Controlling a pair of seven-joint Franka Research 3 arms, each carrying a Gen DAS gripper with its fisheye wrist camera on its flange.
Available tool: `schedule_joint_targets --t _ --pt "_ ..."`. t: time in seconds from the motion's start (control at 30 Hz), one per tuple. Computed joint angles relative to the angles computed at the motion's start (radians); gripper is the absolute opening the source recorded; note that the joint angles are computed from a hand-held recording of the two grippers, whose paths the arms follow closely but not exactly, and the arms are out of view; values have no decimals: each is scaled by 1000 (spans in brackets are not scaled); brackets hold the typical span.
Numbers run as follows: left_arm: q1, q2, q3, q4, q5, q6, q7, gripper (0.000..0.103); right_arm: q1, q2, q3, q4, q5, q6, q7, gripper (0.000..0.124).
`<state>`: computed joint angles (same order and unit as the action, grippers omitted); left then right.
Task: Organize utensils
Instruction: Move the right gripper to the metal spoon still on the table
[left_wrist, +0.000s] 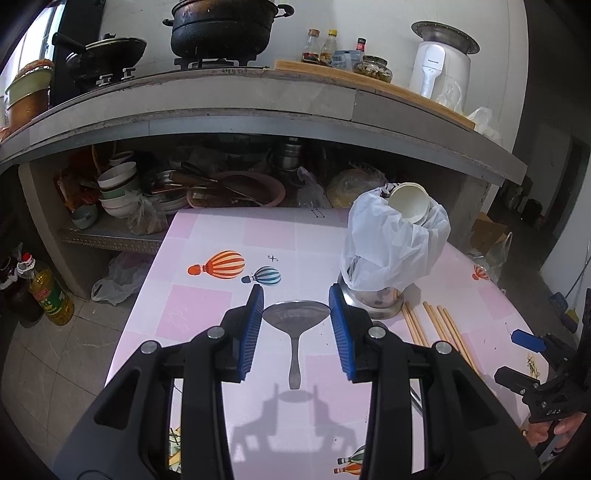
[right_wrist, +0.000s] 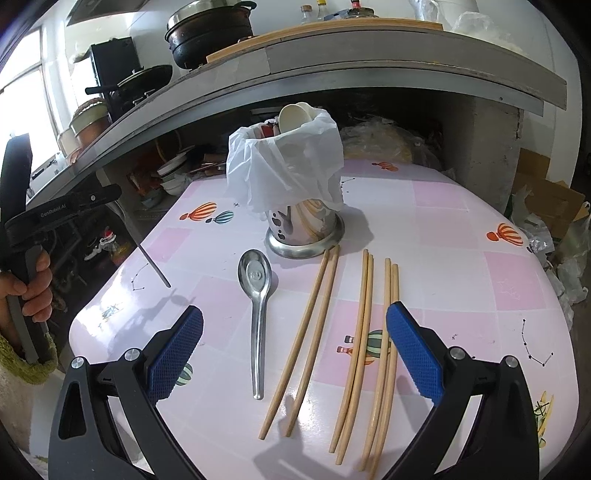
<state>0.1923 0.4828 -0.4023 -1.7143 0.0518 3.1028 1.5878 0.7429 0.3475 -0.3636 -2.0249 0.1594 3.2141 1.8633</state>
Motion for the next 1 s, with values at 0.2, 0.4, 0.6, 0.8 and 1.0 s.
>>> schedule_joint_targets --t 0.2,0.4,0.6,0.8,1.0 --pt "6 -13 2 -18 4 20 -9 35 -5 6 8 11 -2 0 -3 97" --pt "-5 -34 32 -39 18 43 -54 35 -78 15 90 29 17 15 -52 97" --pt "3 -43 40 -56 41 59 -93 35 -255 96 287 159 55 -20 -142 97" --pt "25 -40 31 -62 57 60 -114 35 -256 229 292 360 36 -119 -157 97" --pt "66 -35 -1 -74 56 67 -115 35 -220 356 236 549 -24 -218 -101 94"
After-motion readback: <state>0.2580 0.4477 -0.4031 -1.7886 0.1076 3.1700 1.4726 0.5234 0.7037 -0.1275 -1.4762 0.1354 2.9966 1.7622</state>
